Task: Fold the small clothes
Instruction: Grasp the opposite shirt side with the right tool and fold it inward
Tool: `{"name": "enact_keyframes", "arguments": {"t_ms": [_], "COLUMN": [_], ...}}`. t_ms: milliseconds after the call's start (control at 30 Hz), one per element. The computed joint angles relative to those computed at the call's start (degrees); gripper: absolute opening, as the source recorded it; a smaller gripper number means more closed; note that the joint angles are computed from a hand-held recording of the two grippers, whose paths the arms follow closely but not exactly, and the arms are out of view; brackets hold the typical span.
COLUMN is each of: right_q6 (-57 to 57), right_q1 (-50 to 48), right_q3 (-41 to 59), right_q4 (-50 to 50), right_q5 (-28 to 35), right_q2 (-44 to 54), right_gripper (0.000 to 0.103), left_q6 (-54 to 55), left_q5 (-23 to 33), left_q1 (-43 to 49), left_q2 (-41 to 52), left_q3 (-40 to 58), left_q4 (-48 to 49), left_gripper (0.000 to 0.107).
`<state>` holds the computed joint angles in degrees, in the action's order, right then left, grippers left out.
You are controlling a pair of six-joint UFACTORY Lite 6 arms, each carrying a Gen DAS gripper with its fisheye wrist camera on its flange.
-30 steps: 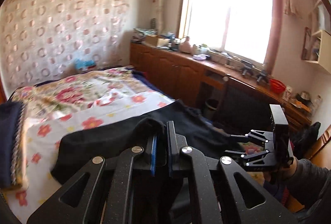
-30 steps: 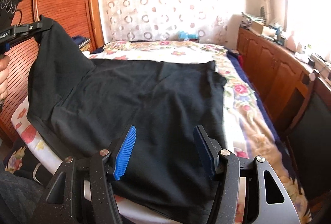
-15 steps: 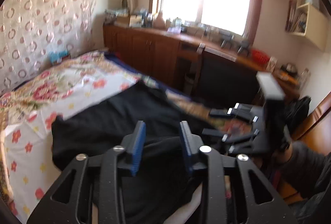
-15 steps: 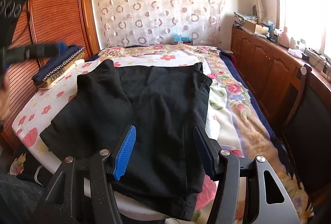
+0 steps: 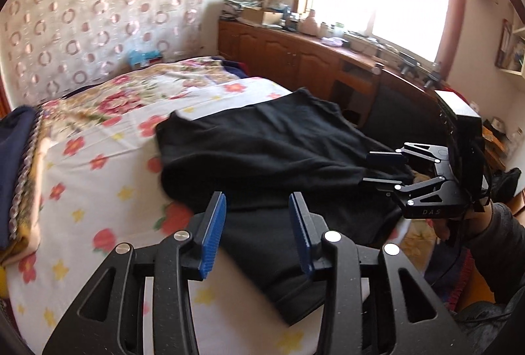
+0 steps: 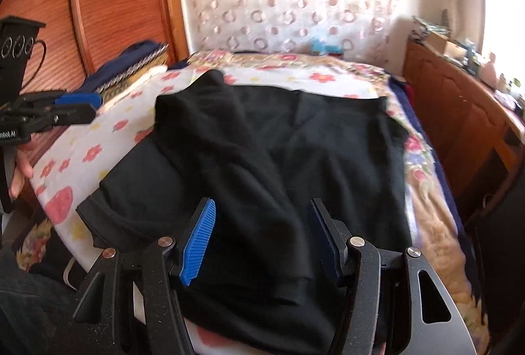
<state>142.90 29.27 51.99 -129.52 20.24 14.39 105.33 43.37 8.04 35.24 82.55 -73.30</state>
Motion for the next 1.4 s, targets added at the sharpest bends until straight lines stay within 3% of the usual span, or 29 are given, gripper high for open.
{"name": "enact_keyframes", "arguments": {"t_ms": [200,467,567,633,667,700,733,800,933,1233,1300,1400], "right_q6": [-11.9,-25.9,-29.0,-30.6,-30.9,-31.1,-29.3,-25.8,-16.8,-15.9,-12.4,-12.9], "right_q1": [-1.0,-0.7,-0.1,0.4,0.8,1.2,1.5,2.1,2.5,3.3,0.8,0.0], "right_q3": [7.7,11.0,11.6,11.7,11.6,11.4,10.8,9.4,6.2,-2.4,-2.5,-1.1], "right_q4": [10.2,22.6,25.1,26.2,26.4,26.2,24.2,20.8,13.3,12.9,9.1,10.4], "right_q5": [-3.0,-4.2,-3.4,-2.8,-1.9,-1.3,-0.8,0.4,-0.7,3.0,-1.2,-0.5], "right_q2": [6.7,8.2,8.4,8.4,8.3,8.0,7.6,5.9,0.8,-10.4,-9.5,-5.2], "right_gripper": [0.06,0.06,0.05,0.035,0.03,0.017,0.01,0.007,0.006,0.006,0.006,0.006], "left_q6": [-0.2,2.1,1.9,2.3,2.6,2.8,2.9,3.0,3.5,4.4,4.4,4.6], "left_q5": [-1.1,-3.0,-3.2,-3.4,-3.5,-3.5,-3.6,-3.7,-3.4,-2.6,-2.3,-2.5], "left_q1": [2.3,3.1,3.2,3.3,3.3,3.4,3.4,3.5,3.8,3.7,3.7,3.3], "left_q2": [3.4,4.4,4.7,4.6,4.5,4.4,4.3,4.3,4.4,3.3,3.3,3.2], "left_q3": [1.9,1.1,1.2,0.9,0.7,0.5,0.3,0.2,0.1,-0.7,-0.8,-1.1], "left_q4": [-1.5,-3.7,-3.4,-3.7,-3.9,-4.1,-4.4,-4.6,-5.3,-6.2,-6.2,-6.4], "left_gripper": [0.041,0.041,0.041,0.041,0.041,0.041,0.041,0.041,0.041,0.041,0.041,0.041]}}
